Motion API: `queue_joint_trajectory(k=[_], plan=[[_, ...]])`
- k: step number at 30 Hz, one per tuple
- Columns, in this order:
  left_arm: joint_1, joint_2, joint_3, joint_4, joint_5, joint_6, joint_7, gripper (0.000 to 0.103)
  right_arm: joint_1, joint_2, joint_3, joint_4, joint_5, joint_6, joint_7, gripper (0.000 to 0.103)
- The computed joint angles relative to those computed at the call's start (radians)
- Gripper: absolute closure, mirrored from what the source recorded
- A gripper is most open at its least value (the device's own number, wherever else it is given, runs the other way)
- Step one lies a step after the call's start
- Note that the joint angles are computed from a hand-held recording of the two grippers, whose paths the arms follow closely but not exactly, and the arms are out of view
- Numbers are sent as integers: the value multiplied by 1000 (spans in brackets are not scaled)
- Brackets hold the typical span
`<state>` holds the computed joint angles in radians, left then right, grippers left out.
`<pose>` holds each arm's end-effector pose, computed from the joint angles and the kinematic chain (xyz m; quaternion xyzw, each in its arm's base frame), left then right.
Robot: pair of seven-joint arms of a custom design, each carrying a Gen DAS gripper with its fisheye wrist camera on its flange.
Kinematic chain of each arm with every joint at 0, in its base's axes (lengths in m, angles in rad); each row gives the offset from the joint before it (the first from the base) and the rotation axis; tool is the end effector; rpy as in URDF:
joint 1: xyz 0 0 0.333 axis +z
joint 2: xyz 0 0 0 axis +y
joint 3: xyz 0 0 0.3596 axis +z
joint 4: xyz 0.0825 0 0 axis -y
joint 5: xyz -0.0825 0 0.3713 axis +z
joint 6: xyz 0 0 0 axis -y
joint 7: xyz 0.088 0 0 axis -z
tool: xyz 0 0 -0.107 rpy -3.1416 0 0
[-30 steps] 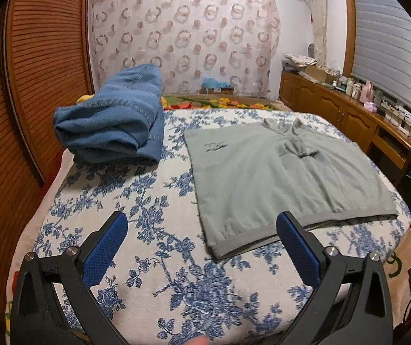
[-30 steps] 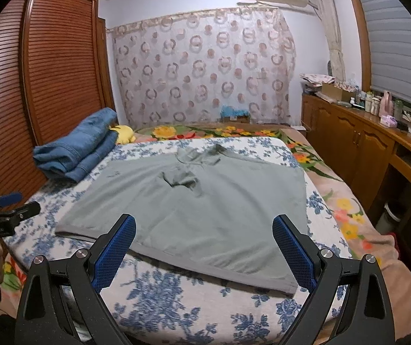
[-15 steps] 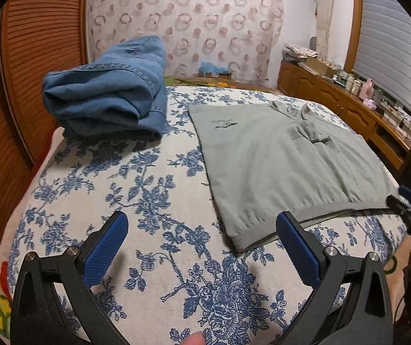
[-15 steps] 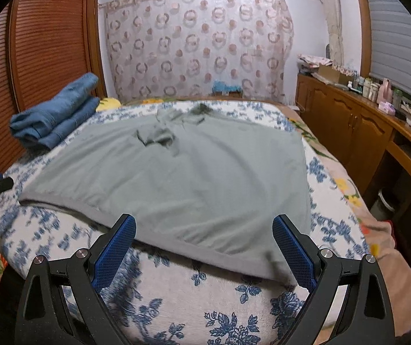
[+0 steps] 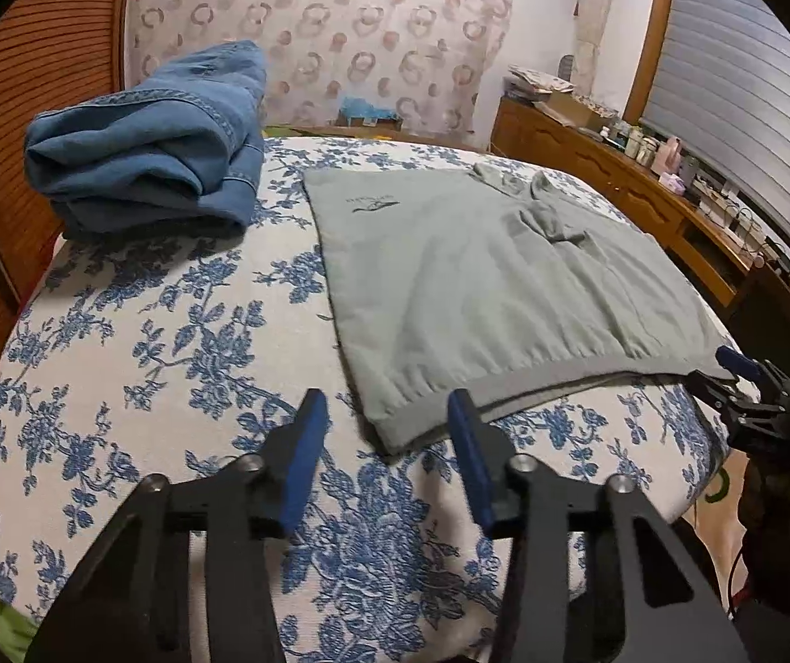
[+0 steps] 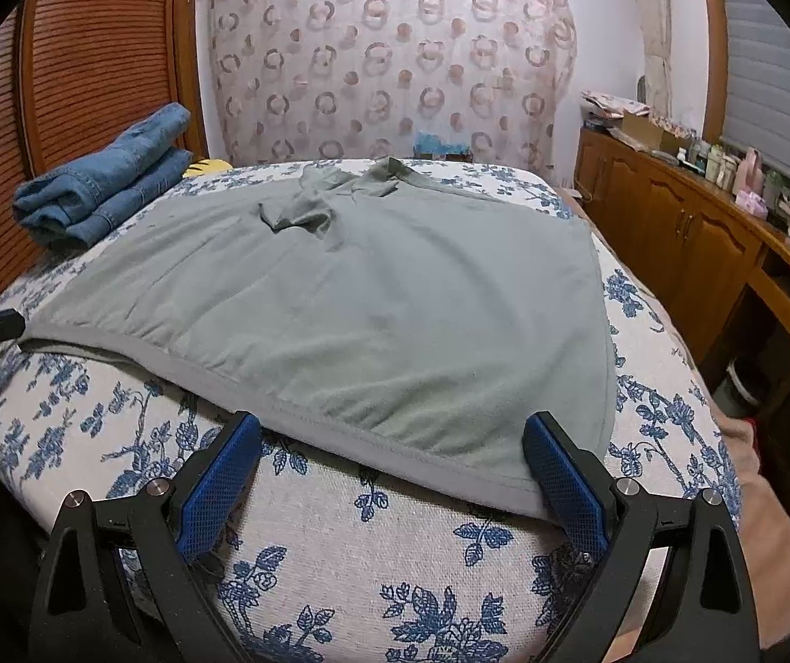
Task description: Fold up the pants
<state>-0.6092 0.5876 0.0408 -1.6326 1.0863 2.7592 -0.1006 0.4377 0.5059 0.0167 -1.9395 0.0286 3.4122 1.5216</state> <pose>0.5925 -0.4290 0.3628 -0.7013 0.5949 -0.3179 0.2306 0.6185 0.2964 0.3872 -0.7537 0.4647 -0.2507 0.3914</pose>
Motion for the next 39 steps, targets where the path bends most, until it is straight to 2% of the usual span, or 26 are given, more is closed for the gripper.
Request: queue_joint_trajectory(k=[2,4,9,11,12,13,14,19,20,22,26,30,34,39], plan=[[4,7,-12,8,-20,-12,28,68,0,1,4,-7,1,12,2,7],[10,16,-23,16,-53,-29,65,69,-11,2,15,-10,-6,18,1,7],[-4,23,-9,25,-60,-44,83,69,-64,27,57,20,-39,16,5,8],[-9,26,-5,31,-60,-52,91,69,-65,33,58,30,-43,13,7,8],[-12,28,-4,36,-61,-62,96,77,-64,32,57,27,-43,15,8,10],[-17,32,-2,43,-62,-79,98,85,-63,38,55,43,-44,5,9,12],[-12,34,-5,45,-64,-71,100,87,-66,39,57,45,-47,5,9,13],[0,34,-13,53,-88,-55,143,96,-137,38,127,52,-104,-17,5,32],[-5,30,-1,49,-73,-30,122,96,-142,38,131,57,-111,-23,3,33],[-13,23,12,52,-53,-9,108,97,-176,42,166,67,-132,-34,2,41],[-17,25,14,90,-31,13,132,97,-233,44,224,78,-154,-49,10,45],[-14,46,9,148,-40,53,187,97,-281,42,269,64,-175,-27,25,47],[-22,63,17,207,-57,77,252,97,-290,39,269,50,-193,-6,46,47],[-12,129,-12,338,-170,78,440,97,-282,39,251,44,-203,10,72,47]])
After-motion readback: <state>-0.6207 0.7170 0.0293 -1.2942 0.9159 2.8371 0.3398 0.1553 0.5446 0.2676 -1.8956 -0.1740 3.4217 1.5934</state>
